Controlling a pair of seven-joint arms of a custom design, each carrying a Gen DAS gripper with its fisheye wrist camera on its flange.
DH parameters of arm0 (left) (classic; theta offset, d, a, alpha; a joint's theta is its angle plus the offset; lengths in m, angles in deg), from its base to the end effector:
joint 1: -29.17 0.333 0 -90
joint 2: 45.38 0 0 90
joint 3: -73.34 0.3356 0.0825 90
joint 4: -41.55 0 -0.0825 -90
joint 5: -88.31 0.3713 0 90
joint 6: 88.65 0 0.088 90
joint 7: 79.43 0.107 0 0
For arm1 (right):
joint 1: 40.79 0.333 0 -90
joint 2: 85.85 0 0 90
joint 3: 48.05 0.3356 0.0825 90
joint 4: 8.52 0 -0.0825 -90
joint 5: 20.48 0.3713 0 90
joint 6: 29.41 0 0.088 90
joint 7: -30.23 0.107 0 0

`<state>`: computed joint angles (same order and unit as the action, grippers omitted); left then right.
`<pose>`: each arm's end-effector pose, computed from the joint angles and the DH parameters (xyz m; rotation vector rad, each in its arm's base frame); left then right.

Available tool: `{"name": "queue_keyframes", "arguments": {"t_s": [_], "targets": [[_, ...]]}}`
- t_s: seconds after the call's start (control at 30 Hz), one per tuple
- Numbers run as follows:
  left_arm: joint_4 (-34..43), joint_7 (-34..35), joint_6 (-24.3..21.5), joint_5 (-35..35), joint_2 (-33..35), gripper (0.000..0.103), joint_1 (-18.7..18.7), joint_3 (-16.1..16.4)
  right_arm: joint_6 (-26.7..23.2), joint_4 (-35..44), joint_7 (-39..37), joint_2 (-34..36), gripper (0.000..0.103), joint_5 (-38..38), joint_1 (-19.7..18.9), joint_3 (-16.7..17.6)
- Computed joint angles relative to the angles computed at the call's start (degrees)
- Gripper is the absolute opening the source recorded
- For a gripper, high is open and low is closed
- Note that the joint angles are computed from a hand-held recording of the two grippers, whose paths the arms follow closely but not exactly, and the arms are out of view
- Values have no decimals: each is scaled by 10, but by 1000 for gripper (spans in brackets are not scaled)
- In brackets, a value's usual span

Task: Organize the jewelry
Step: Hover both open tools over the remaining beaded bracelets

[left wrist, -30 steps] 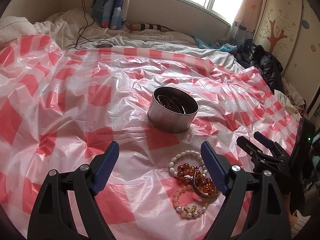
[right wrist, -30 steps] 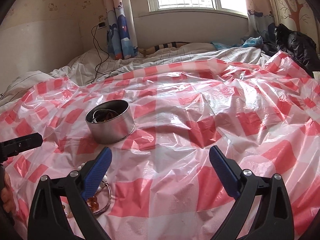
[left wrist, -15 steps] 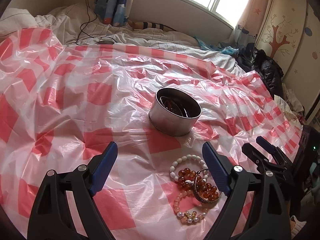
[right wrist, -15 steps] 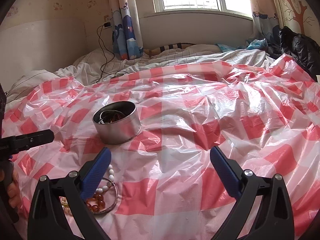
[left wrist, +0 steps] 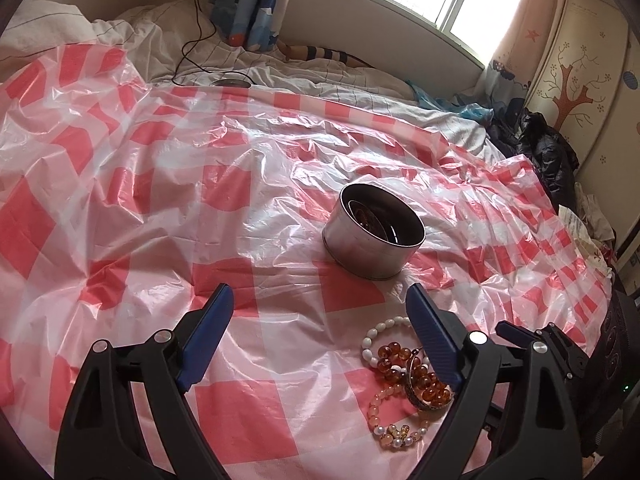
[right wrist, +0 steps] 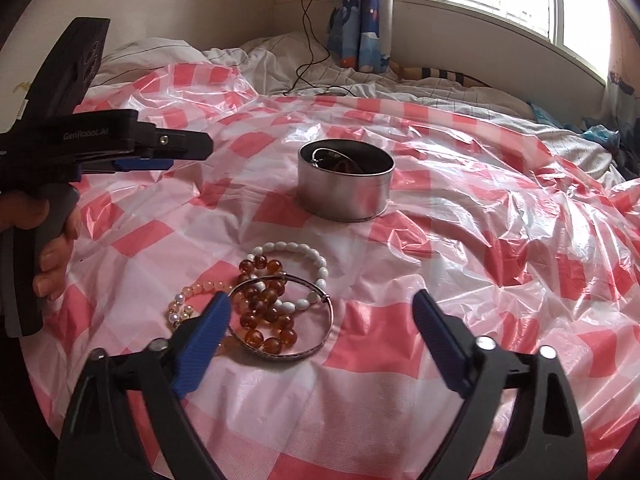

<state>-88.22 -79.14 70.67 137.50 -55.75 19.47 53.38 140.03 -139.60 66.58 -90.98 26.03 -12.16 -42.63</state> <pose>0.4269 -0.2922 0.5206 -2.0440 1.4792 -1.0018 0.4627 0.2555 0.4897 -2.1780 0.8984 -0.4105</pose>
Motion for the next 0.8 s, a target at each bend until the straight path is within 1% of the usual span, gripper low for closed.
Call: {"name": "queue_keyframes", "arguments": {"t_s": [0.07,0.1,0.17,0.23,0.3,0.33,0.43,0.53,0.57,0.63,0.7,0.73,0.8], "targets": [[3,6,-8,0,1,84,-2,-1,-36,16,17,9,57,-28,-8,-1],[3,8,-8,-2,1,84,-3,0,-53,25,23,14,53,-32,-12,-1],[2,8,-5,-3,1,84,-4,1,-83,43,55,25,51,-60,-24,1],[2,8,-6,-3,1,84,-4,1,-99,55,82,34,50,-91,-35,5],[2,9,-5,-2,1,84,-4,1,-117,62,90,38,41,-103,-42,7],[2,10,-5,-2,1,84,-4,1,-124,63,87,39,38,-102,-45,8],[5,14,-6,-5,4,84,-6,1,-130,58,79,37,33,-100,-49,12],[7,20,-7,-9,7,84,-8,2,-128,59,96,43,32,-120,-51,15],[7,22,-7,-10,8,84,-9,3,-132,62,99,44,30,-119,-52,15],[8,26,-8,-13,9,85,-11,3,-132,62,112,46,17,-138,-54,17],[8,28,-8,-15,9,85,-12,4,-119,52,117,42,14,-161,-53,20],[7,29,-8,-17,9,85,-12,5,-110,46,124,39,9,-182,-51,21],[7,31,-8,-20,9,85,-13,5,-104,44,130,38,7,-192,-50,21]]}}
